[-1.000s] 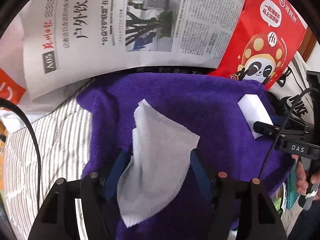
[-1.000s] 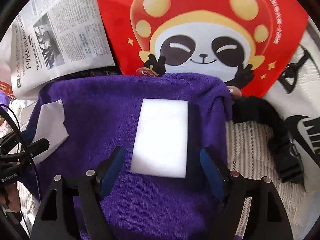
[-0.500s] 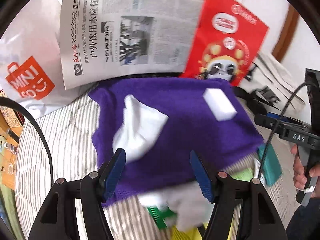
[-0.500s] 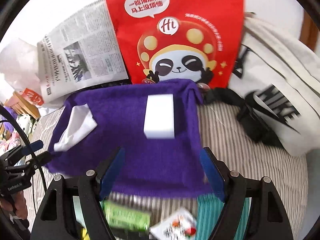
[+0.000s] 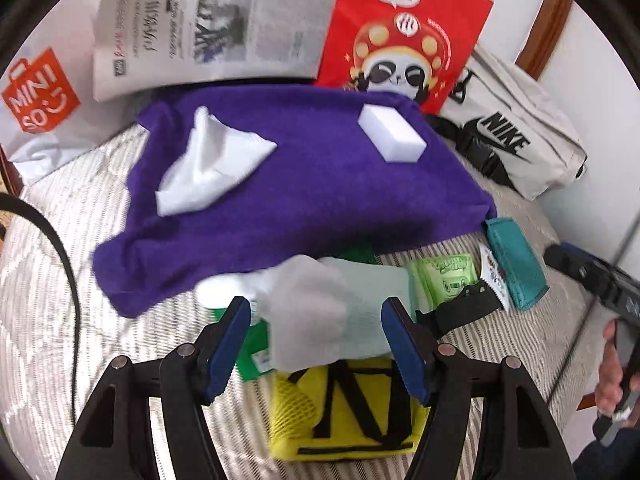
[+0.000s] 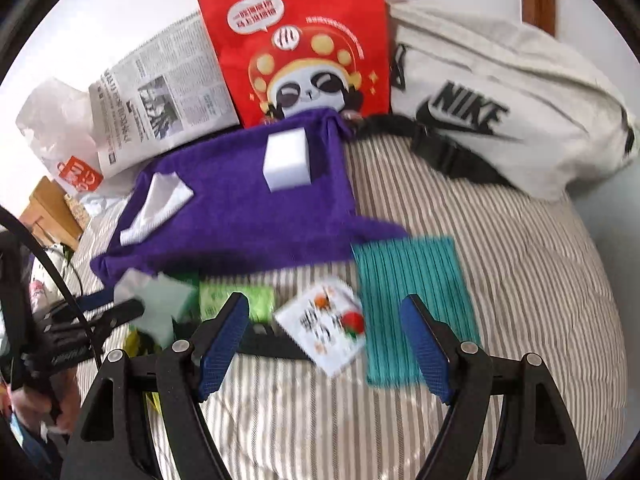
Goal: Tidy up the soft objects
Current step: 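Grasp the white glove with mint-green cloth with the left gripper, then grasp the teal scrub pad with the right gripper while the left gripper holds the glove, then lay the teal pad on the purple towel with the right gripper while the left carries the glove over it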
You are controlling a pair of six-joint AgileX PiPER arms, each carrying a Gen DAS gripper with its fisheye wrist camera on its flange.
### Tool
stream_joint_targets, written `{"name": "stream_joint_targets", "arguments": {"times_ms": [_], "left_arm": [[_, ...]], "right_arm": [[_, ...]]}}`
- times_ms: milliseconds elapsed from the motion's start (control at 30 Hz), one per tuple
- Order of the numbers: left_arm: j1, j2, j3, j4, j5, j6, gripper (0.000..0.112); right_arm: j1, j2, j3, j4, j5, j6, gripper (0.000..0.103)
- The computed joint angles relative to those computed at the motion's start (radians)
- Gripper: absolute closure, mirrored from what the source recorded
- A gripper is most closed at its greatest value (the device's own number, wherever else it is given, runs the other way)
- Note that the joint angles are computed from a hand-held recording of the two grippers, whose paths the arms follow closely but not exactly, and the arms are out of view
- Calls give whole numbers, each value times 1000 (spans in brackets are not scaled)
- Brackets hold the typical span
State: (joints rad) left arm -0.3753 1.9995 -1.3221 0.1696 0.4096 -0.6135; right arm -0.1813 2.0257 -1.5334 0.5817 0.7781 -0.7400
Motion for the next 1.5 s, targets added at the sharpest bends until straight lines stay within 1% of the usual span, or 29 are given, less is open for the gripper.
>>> {"name": "stream_joint_targets", "arguments": {"times_ms": [100,167,233,267,300,333,400,467,500,567,667,767,833,967,1000,1033,1100,1133,1200,1300,1367,1400,1500], "left_arm": [[-21,54,-54,26,22,-34,46],[-33,75,-72,31,17,-51,51],[-50,75,-69,83,0,-99,69],[-53,75,-71,88,-2,-100,73],[-58,73,-71,108,-4,-114,82],[-64,66,-64,138,-6,-138,88],[-60,45,-46,126,-15,-115,95],[-55,12,-11,123,-33,-108,96],[-57,-13,14,170,-37,-152,96],[-56,-53,52,215,-43,-191,96],[-47,-127,119,245,-53,-218,96],[-60,-188,183,376,-41,-346,96],[-53,-208,214,374,-49,-349,96],[-30,-206,259,376,-101,-378,96],[-19,-206,271,379,-127,-391,96],[-9,-208,280,359,-151,-381,96],[18,-214,291,244,-202,-281,96],[28,-218,291,171,-220,-212,96],[34,-229,286,108,-237,-144,96],[36,-232,269,17,-237,-39,96],[34,-228,259,8,-232,-22,96],[33,-227,256,9,-230,-22,96],[33,-224,256,-26,-230,19,96]], "right_arm": [[-23,-5,30,-1,-12,-17,25],[-46,1,34,11,-7,-25,25],[-66,10,33,14,-4,-25,25],[-73,12,35,15,-7,-24,25],[-81,17,35,14,-9,-21,25],[-86,22,30,13,-7,-16,25],[-96,28,27,14,-4,-13,25],[-101,25,32,17,-7,-19,25],[-103,20,39,18,-13,-24,25],[-102,15,43,13,-20,-25,25],[-98,8,50,-1,-33,-20,25],[-95,18,42,-10,-41,-18,25],[-93,39,24,-18,-41,-10,25],[-73,113,-47,-68,-32,50,25],[-64,127,-61,-91,-38,68,25],[-50,137,-72,-129,-54,91,25],[-33,147,-81,-156,-81,86,24],[-24,157,-97,-175,-81,86,23],[-6,174,-124,-221,-87,108,21],[18,205,-170,-290,-81,141,15],[36,226,-186,-341,-100,158,14],[39,240,-203,-355,-90,166,13],[23,279,-256,-307,-52,149,13]]}}
